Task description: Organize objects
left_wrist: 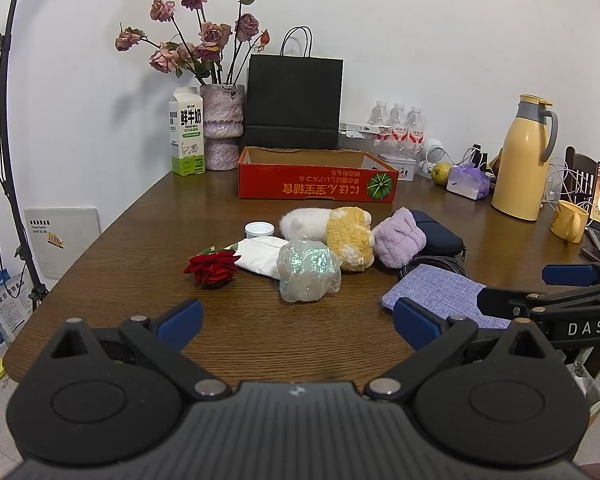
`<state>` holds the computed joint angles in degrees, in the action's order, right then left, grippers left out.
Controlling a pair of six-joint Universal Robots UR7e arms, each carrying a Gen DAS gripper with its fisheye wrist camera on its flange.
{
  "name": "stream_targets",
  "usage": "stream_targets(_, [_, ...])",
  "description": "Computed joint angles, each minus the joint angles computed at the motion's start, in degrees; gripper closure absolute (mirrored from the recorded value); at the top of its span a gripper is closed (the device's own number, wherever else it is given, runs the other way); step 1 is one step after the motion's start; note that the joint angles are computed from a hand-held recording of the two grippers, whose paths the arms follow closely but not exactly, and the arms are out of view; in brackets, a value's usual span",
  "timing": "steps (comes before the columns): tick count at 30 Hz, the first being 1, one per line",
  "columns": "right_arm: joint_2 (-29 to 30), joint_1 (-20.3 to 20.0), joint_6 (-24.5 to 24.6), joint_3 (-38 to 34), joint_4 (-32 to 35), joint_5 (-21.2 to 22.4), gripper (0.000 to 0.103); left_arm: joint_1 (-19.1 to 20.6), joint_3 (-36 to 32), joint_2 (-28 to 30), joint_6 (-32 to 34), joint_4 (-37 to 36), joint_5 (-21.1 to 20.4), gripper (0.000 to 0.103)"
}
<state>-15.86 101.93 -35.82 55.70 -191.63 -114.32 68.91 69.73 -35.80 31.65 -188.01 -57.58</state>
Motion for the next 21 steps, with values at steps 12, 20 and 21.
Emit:
stream_targets(12, [0.0,0.0,0.0,0.0,0.0,0.0,0.0,0.1,0.1,-0.1,0.1,0.3,-0.4,0.0])
stream_targets(20, [0.0,0.0,0.0,0.1,0.0,-0.1,0.0,0.1,0.2,-0.3,0.2,0.7,-0.9,0.0])
stream_targets(21, [0.0,0.0,0.0,0.1,0.0,-0.1,0.0,0.1,0.2,-0.3,0.2,0.7,-0.9,0.0])
